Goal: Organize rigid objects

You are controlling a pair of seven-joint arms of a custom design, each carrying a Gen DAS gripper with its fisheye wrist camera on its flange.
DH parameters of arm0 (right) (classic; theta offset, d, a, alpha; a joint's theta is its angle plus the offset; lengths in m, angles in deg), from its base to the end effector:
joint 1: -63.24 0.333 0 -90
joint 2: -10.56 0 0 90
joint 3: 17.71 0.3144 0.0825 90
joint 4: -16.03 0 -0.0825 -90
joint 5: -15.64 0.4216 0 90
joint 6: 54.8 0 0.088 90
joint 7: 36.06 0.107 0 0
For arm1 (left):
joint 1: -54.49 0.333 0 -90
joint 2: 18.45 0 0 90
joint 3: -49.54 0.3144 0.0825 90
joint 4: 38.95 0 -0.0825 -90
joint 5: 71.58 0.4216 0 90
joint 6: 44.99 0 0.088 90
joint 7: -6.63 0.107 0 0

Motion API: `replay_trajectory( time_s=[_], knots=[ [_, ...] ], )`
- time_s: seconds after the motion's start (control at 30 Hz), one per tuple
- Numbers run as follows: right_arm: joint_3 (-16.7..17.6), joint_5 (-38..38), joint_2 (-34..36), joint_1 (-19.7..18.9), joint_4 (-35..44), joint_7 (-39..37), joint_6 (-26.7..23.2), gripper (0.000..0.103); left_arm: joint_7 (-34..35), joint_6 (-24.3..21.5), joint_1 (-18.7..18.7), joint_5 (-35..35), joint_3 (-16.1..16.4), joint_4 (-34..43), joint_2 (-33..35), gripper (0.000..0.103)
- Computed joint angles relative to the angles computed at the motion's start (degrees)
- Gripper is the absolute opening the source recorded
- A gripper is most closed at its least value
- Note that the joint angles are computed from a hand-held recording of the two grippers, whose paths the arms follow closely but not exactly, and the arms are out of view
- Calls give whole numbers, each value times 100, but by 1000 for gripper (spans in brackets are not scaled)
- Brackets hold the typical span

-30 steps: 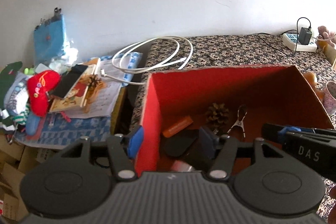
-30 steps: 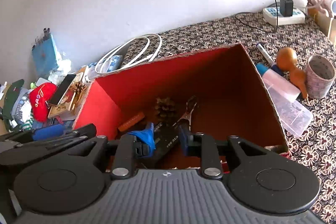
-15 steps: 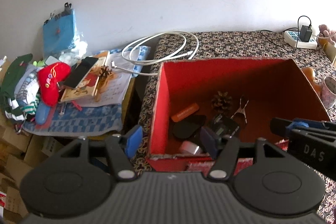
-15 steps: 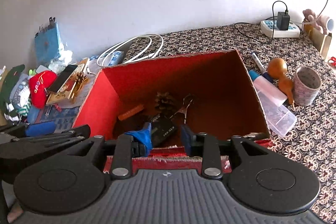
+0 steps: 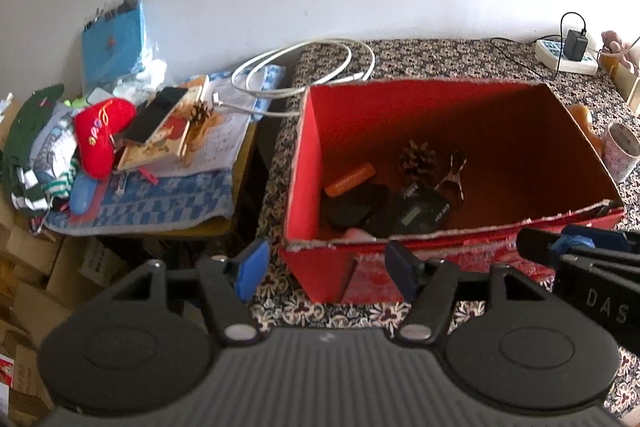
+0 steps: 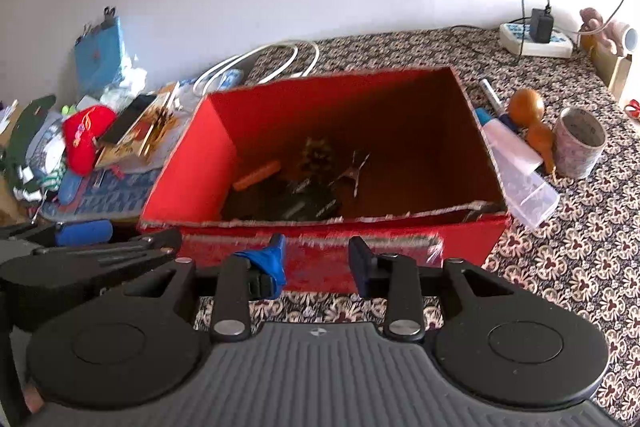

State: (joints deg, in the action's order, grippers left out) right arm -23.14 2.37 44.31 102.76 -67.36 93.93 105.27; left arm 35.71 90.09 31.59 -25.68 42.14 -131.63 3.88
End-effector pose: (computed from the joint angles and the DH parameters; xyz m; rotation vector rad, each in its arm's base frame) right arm 0.6408 0.4667 0.4111 -1.8004 1.5950 -0.3820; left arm 0.6438 -0.3519 0.4239 -1.8309 1.7022 -0.4493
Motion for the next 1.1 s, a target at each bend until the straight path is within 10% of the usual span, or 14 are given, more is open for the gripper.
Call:
replay_trajectory(
  time_s=[1.1],
  knots=[
    [1095, 2059, -345, -1226, -517, -3203, 37, 24, -353, -1706, -648, -670, 3, 1531, 985, 68]
  ],
)
